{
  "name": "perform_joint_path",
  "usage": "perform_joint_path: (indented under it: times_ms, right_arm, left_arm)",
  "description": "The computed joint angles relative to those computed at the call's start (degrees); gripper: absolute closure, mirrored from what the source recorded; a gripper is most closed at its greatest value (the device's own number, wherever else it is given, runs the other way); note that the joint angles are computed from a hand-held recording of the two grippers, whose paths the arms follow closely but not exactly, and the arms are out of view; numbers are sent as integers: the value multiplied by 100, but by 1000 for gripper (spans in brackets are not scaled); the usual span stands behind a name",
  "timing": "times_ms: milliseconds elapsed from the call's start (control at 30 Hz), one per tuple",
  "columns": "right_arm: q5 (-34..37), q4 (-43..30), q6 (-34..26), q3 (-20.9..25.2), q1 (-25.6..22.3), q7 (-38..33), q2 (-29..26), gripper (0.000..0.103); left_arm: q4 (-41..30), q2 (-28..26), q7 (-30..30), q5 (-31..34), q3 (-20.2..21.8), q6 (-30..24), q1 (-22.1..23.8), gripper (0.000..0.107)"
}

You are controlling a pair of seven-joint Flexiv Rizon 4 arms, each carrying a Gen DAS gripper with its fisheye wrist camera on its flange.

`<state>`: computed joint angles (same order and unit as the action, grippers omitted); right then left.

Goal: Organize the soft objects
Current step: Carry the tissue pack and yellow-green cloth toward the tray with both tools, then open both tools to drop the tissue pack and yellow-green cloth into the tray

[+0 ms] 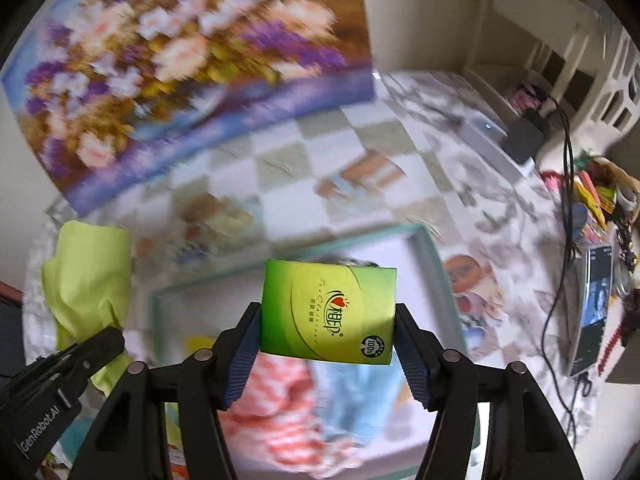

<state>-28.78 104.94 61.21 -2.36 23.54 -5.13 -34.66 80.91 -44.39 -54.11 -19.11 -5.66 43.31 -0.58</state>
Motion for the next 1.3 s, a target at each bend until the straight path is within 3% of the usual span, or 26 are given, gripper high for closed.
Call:
perform_joint_path:
  times_ms: [333, 400, 467, 533, 700, 767, 867, 1133, 1300]
  right_arm:
    - [732, 84, 118, 316, -337, -482, -165, 36]
    - [783, 83, 151, 305, -320, -516, -172, 36]
    - [817, 78, 176, 295, -307, -559, -170, 36]
    - [835, 48, 119, 285, -285, -593, -166, 35]
    - [813, -22, 50, 258, -243, -636, -170, 35]
    - [822, -43, 97, 262, -239, -656, -186, 35]
    - [826, -137, -39, 261, -211, -680, -215, 33]
    - [661, -395, -203, 198, -82, -738, -321, 25]
    - [407, -597, -229, 86, 72, -691, -409, 9]
  left_arm:
    - [-394, -430, -648, 378, 161, -488, -312, 96]
    - [-387, -418, -676, 425, 168, -466, -325, 88]
    - [-373, -393, -729, 428, 168, -443, -319, 66]
    - [-358, -370, -760, 420, 160, -401, -300, 58]
    - [-236, -277, -760, 487, 195, -111, -281, 56]
    - [-182, -249, -770, 499, 209, 27, -259, 45]
    - [-57, -206, -836, 502, 247, 307, -217, 39]
    - [362, -147, -1128, 430, 382, 1014, 70, 33]
    - [513, -102, -1230, 431, 438, 1293, 274, 32]
